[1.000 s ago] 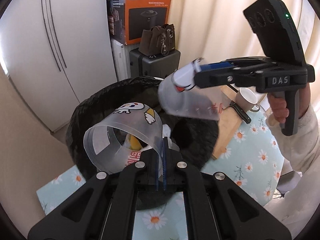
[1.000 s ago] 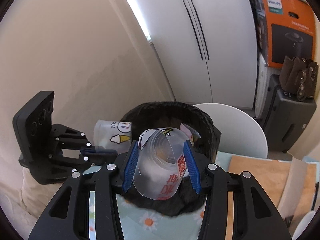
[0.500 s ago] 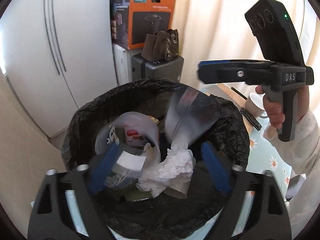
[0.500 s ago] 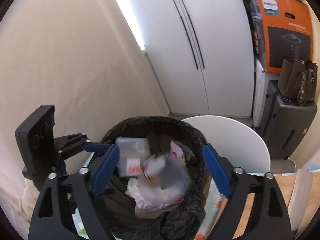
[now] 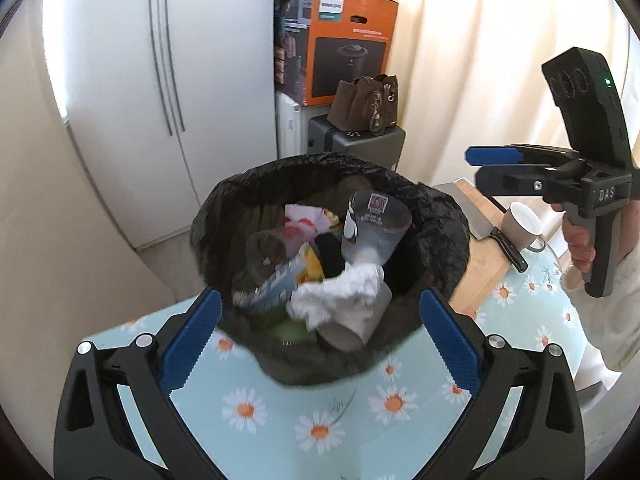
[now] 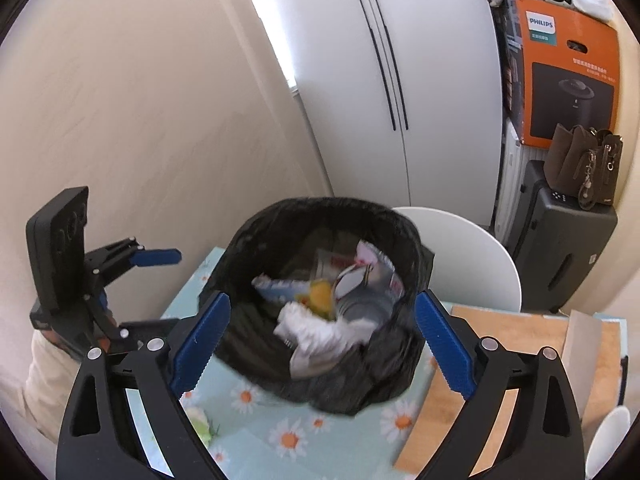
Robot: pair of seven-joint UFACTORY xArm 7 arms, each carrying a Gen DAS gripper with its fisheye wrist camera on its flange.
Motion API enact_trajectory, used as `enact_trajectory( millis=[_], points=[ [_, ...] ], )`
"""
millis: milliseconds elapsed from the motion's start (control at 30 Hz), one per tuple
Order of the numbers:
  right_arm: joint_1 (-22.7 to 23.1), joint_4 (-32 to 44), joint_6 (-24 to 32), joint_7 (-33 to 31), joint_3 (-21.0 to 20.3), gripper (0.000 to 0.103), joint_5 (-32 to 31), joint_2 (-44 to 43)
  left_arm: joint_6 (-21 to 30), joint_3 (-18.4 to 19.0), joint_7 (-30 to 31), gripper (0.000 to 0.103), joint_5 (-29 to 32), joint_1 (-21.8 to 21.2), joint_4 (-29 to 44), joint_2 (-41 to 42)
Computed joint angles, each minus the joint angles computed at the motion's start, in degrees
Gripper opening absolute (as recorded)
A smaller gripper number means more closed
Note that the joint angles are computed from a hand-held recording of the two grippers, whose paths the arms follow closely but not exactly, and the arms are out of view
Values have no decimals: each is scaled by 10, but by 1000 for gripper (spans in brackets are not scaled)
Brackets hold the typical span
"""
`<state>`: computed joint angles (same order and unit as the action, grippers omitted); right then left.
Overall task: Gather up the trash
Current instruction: 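Move the right tool down to the green paper piece and close on it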
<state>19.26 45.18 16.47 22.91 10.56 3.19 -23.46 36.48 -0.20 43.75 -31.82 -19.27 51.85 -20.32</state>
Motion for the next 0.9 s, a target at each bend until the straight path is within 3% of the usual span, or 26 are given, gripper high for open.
enact_trajectory(
  millis=[467, 900],
  points=[
    [35, -49, 83, 37, 44, 92, -9, -120, 31, -9, -137, 97, 109, 23, -140, -207],
    [91, -81, 100, 62, 72, 92, 0, -141, 135, 22, -214, 97, 173, 58, -257, -407]
  ],
)
